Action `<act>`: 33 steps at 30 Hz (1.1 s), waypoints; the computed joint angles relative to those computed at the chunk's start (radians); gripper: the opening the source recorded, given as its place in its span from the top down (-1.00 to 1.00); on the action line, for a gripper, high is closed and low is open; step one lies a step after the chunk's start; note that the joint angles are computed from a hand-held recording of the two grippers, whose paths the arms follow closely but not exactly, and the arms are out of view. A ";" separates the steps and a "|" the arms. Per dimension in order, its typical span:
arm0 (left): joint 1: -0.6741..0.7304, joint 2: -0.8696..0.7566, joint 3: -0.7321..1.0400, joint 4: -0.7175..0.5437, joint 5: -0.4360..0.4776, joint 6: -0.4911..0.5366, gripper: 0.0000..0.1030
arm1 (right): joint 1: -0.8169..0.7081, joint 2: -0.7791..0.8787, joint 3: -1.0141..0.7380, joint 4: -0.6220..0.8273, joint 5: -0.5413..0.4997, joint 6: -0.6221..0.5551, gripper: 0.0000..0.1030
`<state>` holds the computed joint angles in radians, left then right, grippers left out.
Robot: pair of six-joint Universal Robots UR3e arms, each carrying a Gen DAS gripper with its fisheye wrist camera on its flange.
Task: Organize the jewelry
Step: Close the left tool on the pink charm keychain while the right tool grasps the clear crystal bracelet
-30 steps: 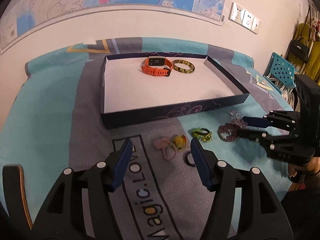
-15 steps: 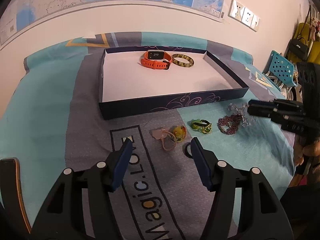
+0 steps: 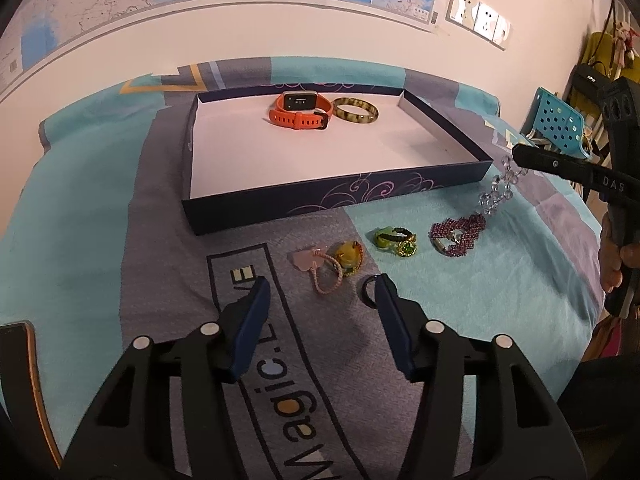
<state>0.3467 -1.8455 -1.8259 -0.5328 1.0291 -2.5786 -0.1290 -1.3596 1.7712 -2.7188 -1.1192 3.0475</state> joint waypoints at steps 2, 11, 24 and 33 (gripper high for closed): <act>-0.002 -0.003 0.003 -0.006 0.001 0.002 0.10 | 0.005 0.007 0.004 0.007 -0.011 -0.004 0.60; -0.055 -0.075 0.086 0.022 0.107 -0.027 0.32 | 0.016 0.039 0.034 0.003 -0.060 -0.009 0.60; -0.053 -0.128 0.164 -0.008 0.103 -0.016 0.61 | 0.015 0.062 0.042 -0.007 -0.081 -0.012 0.40; -0.065 -0.148 0.188 -0.008 0.108 -0.029 0.67 | 0.082 0.109 -0.019 -0.005 -0.179 -0.050 0.06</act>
<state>0.2820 -1.9937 -1.6378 -0.5405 1.1376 -2.6078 -0.0469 -1.2505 1.7518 -2.7238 -1.2979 2.9974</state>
